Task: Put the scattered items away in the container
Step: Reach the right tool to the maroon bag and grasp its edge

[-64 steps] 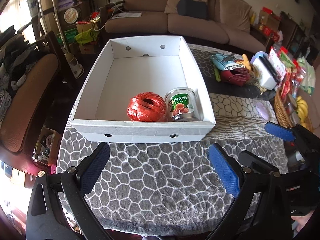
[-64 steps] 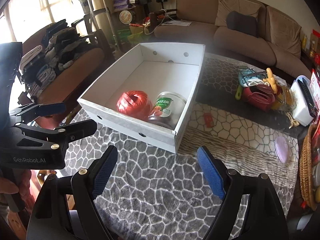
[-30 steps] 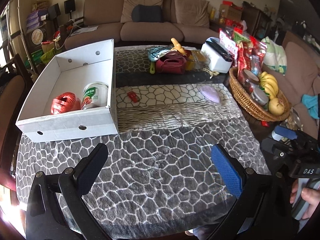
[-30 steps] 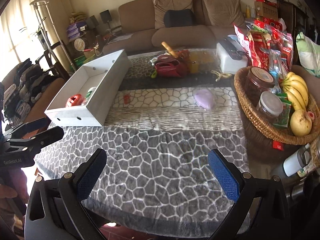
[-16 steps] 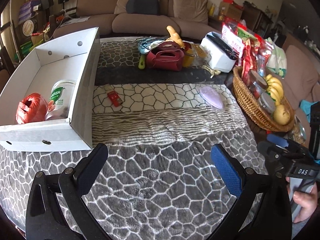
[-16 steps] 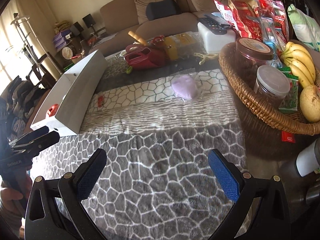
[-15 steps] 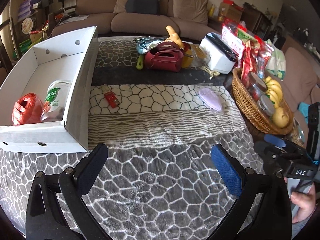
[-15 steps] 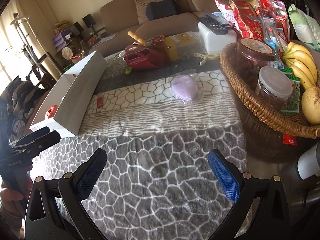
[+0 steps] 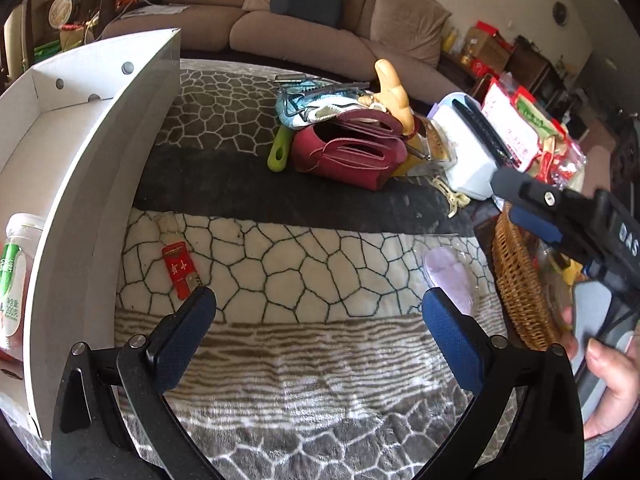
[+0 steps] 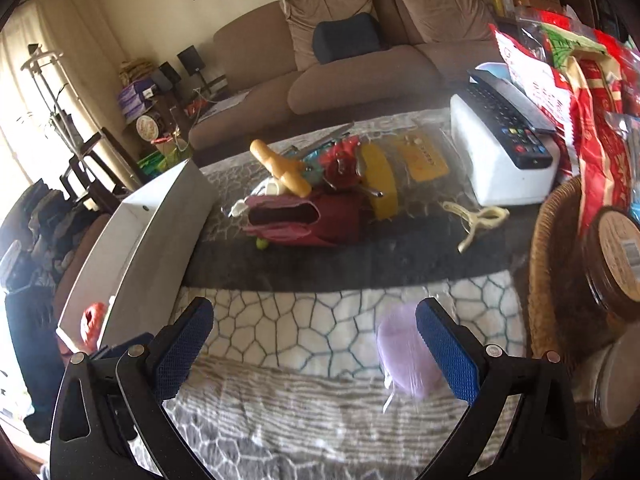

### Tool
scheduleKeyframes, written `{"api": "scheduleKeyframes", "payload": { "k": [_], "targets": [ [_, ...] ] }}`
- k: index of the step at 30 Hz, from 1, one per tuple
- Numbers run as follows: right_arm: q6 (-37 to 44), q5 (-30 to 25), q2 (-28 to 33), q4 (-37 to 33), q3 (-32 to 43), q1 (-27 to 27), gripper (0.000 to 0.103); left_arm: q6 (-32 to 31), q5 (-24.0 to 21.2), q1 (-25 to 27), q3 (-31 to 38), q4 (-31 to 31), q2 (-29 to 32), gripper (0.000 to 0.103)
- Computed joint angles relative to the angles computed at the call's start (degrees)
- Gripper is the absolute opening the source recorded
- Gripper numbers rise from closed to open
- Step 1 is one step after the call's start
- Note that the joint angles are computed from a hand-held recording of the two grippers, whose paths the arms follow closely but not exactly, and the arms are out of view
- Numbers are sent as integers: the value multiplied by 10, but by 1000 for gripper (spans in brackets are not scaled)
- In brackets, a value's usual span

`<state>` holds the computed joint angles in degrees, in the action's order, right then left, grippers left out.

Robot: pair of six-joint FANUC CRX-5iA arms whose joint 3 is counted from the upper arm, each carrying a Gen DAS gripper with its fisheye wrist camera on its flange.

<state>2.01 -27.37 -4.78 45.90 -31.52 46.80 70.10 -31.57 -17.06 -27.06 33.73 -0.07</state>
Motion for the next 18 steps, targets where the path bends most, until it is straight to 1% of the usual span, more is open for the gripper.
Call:
{"api": "scheduleKeyframes", "payload": {
  "k": [1,2,3,4,5,6,7,8,10,12,14,16,18],
  "targets": [
    [16,8,19,-12,17,-10,103,-19,2,0,-8,21,2,103],
    [41,21,36,-37,35,-21,103,-43,6,0,-19,44,1,103],
    [66,21,56,-66,56,-29,103,-62,10,0,-30,62,-1,103],
    [88,17,75,-92,78,-36,103,-67,8,1,-32,66,0,103],
    [106,22,89,-117,92,-43,103,-44,-12,5,-18,47,8,103],
    [116,21,104,-134,107,-50,102,-44,-28,7,-12,55,13,103],
    [122,16,117,-146,120,-55,102,-74,-29,7,-20,90,11,103],
    [123,9,128,-150,130,-59,102,-86,-24,4,-24,101,7,103],
    [152,-9,151,-176,157,-64,96,-80,-12,-1,-16,79,1,103],
    [181,-31,171,-199,184,-67,77,-92,-13,-3,-12,87,5,103],
    [198,-53,191,-215,209,-68,70,-93,-27,4,-9,105,14,103],
    [202,-75,211,-224,231,-71,68,-80,-41,12,-2,102,24,103],
    [199,-74,223,-226,239,-74,68,-62,-52,18,6,85,30,103]
  ]
}}
